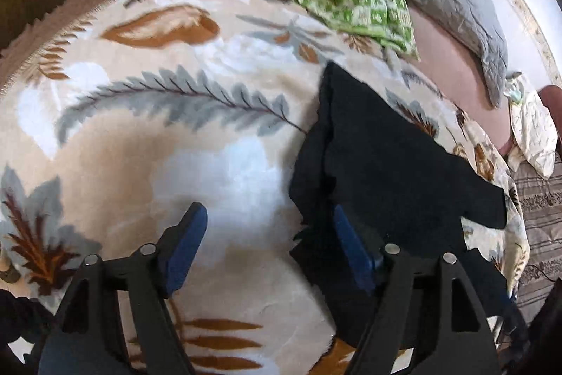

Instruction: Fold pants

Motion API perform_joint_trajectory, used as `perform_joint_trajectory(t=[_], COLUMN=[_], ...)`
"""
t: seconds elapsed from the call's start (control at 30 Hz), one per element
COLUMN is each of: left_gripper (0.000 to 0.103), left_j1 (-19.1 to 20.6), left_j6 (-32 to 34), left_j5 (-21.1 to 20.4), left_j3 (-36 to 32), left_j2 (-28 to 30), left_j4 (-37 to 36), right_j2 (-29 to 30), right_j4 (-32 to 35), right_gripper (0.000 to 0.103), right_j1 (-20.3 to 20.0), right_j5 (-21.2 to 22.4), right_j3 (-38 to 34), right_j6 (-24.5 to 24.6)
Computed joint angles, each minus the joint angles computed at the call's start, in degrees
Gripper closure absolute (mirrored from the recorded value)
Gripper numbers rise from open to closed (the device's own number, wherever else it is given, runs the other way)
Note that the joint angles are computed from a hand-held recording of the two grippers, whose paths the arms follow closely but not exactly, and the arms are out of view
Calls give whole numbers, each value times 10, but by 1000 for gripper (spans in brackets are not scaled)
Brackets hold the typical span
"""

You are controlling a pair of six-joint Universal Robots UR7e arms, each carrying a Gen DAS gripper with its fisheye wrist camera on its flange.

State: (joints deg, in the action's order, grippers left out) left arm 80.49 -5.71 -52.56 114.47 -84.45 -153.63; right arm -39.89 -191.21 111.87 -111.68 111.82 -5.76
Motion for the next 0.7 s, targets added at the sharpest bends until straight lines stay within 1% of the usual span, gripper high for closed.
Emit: perform_joint_trajectory(t=[0.03, 0.07, 0.13, 0.17, 0.27, 0.3, 0.33, 0.37, 0.4, 0.43, 0.47, 0.5, 0.53, 0.57, 0.6, 0.63, 0.67, 0.7], left_gripper=[29, 29, 29, 29, 29, 29, 28, 29, 29, 29, 29, 29, 28, 28, 28, 28, 28, 28], left_j1=[4, 7, 7, 7, 7, 7, 5, 4, 2, 0, -2, -4, -5, -5, -4, -1, 2, 4], left_j6=[-4, -8, -11, -9, -6, -6, -6, -6, -5, -3, -1, 3, 6, 9, 9, 9, 11, 14], left_j5=[-14, -33, -58, -72, -113, -121, -123, -119, -112, -100, -89, -73, -61, -50, -42, -37, -37, -35], left_j3=[-5, -11, -17, -20, -32, -36, -39, -41, -42, -41, -41, -39, -38, -37, -39, -41, -44, -44], left_j2=[2, 3, 6, 8, 12, 14, 14, 12, 7, 0, -5, -12, -15, -20, -22, -25, -25, -25], left_j4=[13, 25, 38, 46, 69, 74, 76, 76, 73, 67, 61, 51, 41, 33, 31, 34, 40, 41], right_j2=[26, 43, 88, 108, 156, 174, 193, 214, 228, 239, 241, 236, 226, 217, 209, 203, 196, 190], right_j4=[27, 47, 94, 114, 144, 148, 155, 162, 157, 164, 181, 193, 183, 156, 144, 156, 174, 177], right_gripper=[32, 32, 32, 32, 31, 31, 31, 32, 43, 80, 92, 92, 92, 92, 87, 85, 83, 74], right_j1=[7, 12, 23, 29, 48, 54, 57, 61, 69, 68, 60, 42, 19, 0, -12, -12, -6, -2], right_j5=[26, 43, 92, 103, 121, 123, 124, 114, 92, 77, 87, 121, 175, 208, 217, 202, 177, 171], right_j3=[-30, -51, -103, -127, -178, -195, -214, -236, -243, -256, -268, -273, -266, -254, -246, -246, -244, -236], right_j6=[-18, -28, -57, -72, -116, -133, -147, -160, -166, -169, -149, -105, -49, 3, 32, 37, 26, 13])
